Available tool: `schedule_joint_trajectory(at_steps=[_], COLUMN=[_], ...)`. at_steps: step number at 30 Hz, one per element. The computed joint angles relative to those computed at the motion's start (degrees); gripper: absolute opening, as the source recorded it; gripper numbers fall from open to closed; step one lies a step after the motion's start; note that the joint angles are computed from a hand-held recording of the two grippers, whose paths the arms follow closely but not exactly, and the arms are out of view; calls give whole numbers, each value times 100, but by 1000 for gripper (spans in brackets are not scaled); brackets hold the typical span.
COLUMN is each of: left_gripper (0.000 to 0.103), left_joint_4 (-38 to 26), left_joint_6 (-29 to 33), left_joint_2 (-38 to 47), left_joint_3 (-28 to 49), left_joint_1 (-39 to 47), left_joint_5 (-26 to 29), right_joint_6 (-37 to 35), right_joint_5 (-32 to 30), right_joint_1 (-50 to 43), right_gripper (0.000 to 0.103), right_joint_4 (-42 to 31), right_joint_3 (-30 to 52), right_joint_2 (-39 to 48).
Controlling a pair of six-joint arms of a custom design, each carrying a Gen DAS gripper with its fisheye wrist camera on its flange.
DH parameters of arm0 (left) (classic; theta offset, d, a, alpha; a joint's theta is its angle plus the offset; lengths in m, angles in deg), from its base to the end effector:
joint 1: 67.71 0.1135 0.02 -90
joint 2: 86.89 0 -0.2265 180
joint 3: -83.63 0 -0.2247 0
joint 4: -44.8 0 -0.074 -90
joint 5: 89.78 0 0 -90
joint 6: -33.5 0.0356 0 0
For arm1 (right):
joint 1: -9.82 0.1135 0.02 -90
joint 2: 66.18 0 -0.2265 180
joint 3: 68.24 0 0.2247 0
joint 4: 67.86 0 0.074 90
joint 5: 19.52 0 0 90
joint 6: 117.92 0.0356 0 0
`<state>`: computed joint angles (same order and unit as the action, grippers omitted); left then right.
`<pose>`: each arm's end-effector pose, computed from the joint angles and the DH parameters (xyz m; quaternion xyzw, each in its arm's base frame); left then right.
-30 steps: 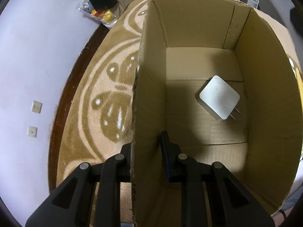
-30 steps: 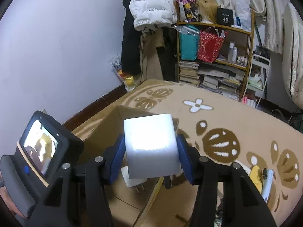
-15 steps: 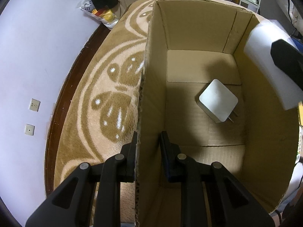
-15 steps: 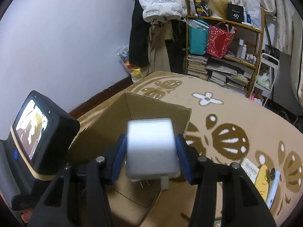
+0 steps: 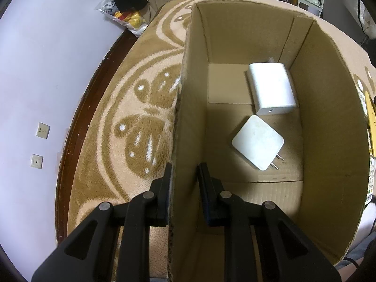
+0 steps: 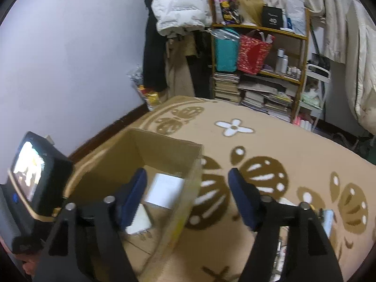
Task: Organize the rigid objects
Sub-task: 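Carry the second white charger into the box and release it, then lower the right gripper onto the key ring and grasp the keys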
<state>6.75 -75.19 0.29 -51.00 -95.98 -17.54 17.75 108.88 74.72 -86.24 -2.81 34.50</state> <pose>0.1772 -0.0830 0.0837 0.0686 0.9819 0.1062 0.1413 0.1498 0.2676 0.1243 -0.0487 0.9017 0.0643 0.4247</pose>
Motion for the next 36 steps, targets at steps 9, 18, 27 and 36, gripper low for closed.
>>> schedule_joint_trajectory(at_steps=[9, 18, 27, 36], left_gripper=[21, 21, 21, 22], left_joint_4=[53, 68, 49, -19], left_joint_6=[40, 80, 72, 55], left_joint_2=[48, 25, 33, 148], left_joint_3=[-20, -49, -51, 14], left_joint_1=[10, 65, 13, -66], left_joint_5=[-14, 43, 11, -53], right_joint_6=[401, 403, 398, 630], right_joint_5=[-215, -981, -1677, -2387], right_joint_1=[-483, -1053, -1516, -1799], right_gripper=[99, 100, 94, 86], right_joint_4=[-124, 286, 915, 1189], right_joint_3=[-662, -1043, -1725, -2092], right_joint_2=[-421, -63, 84, 324])
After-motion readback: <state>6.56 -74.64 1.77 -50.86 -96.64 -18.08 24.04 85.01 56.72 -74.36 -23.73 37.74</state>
